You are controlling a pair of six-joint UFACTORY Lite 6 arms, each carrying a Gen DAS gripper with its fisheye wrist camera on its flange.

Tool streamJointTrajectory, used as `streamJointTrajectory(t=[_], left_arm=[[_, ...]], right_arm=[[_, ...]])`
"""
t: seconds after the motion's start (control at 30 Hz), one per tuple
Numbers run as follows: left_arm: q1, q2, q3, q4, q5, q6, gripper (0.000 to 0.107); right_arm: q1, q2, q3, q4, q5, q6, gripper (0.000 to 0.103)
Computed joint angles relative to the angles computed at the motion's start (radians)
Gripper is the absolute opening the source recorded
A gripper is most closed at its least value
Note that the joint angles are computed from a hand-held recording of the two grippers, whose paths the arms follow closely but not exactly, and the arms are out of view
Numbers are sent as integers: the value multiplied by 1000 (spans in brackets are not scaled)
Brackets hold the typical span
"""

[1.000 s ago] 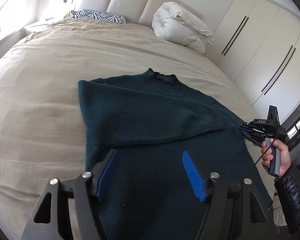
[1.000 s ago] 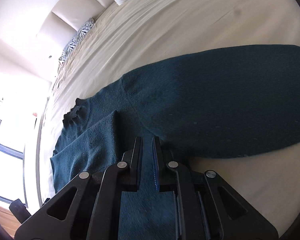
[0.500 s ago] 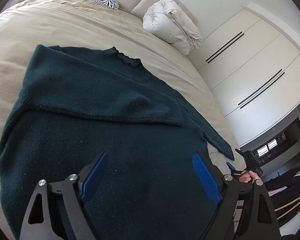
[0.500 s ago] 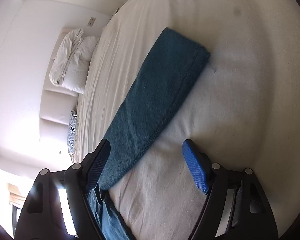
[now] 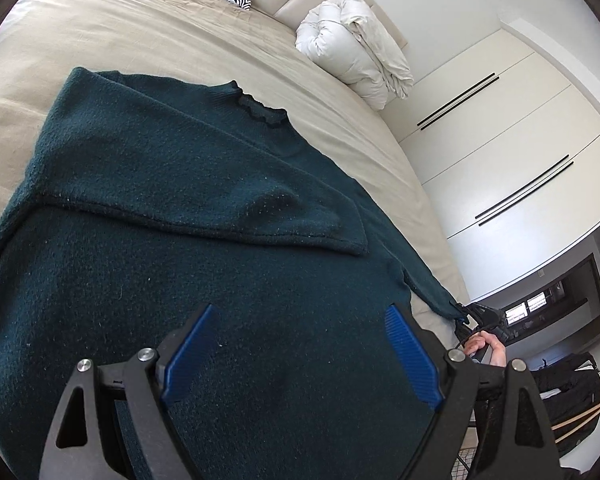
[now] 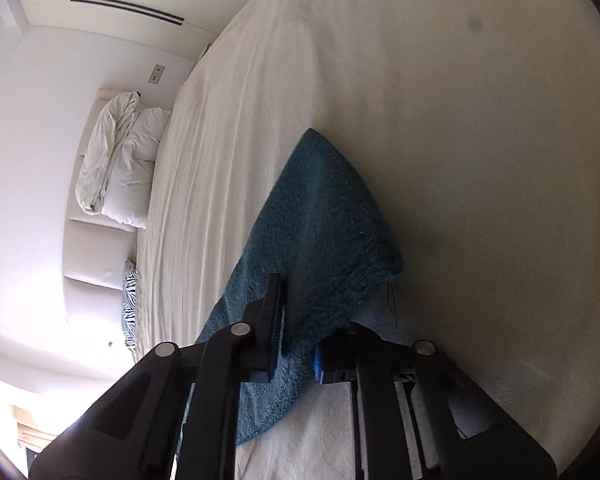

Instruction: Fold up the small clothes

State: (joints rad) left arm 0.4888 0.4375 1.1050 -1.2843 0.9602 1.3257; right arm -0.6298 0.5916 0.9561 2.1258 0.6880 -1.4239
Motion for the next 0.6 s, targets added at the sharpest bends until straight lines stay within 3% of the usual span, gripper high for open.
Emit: streamJointTrajectory(t=[0.17, 0.3, 0.43, 0.5, 0.6], left_arm=[[13, 35, 56, -8, 36, -30, 88], [5, 81, 131, -14, 72, -94, 90], [-15, 147, 211, -23, 116, -142, 92], [-28, 194, 258, -29, 140, -180, 92], [-51, 259, 319, -29, 150, -229, 93]], right_arm=[[276, -201, 46, 6, -279, -80, 9], [681, -233, 234, -43, -625, -175, 9], [1094, -31, 565, -54, -985, -353, 9], [1265, 96, 711, -79, -1120, -406, 9], [1389, 346, 1021, 41, -1257, -604, 9]])
